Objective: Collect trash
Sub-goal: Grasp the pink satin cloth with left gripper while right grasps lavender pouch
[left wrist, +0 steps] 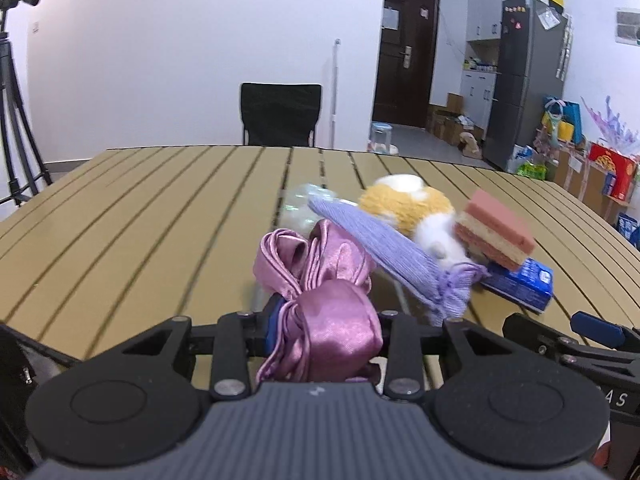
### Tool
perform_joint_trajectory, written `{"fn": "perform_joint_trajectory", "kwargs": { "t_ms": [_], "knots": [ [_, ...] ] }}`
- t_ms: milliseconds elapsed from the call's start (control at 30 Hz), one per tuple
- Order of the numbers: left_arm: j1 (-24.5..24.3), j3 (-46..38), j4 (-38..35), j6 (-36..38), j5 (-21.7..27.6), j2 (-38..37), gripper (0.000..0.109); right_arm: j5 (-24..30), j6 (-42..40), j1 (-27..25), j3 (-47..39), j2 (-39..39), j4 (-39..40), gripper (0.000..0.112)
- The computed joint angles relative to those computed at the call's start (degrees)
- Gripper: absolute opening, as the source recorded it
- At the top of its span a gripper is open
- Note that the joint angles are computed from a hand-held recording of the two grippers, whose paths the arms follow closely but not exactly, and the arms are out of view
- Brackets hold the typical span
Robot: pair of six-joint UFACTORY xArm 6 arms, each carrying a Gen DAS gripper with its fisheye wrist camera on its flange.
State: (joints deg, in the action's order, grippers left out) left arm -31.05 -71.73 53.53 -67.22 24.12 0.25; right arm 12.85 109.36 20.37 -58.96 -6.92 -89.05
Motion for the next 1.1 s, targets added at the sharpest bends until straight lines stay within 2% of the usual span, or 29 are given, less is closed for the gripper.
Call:
{"fn": "perform_joint_trajectory", "kwargs": {
  "t_ms": [267, 533, 867, 1100],
  "knots": [
    [3.3, 3.5, 0.1, -1.2, 0.1, -3.8, 0.036, 0.1, 2.5, 2.9, -5.1, 4.3, -2.9, 0.103],
    [5.8, 5.2, -1.2, -0.6, 0.0, -5.2, 0.036, -0.1, 0.2, 5.7, -11.1, 9.6, -3.0, 0.103],
    [8.1, 6.9, -2.3, -0.1, 0.2, -6.2, 0.036, 1.0, -8.9, 7.6, -18.0, 16.9, 4.4, 0.100],
    [9.3, 7.2, -3.1, 0.1, -0.3, -6.0, 0.036, 3.7, -12.9, 8.1, -22.0, 20.6, 8.8, 0.089]
  ]
}}
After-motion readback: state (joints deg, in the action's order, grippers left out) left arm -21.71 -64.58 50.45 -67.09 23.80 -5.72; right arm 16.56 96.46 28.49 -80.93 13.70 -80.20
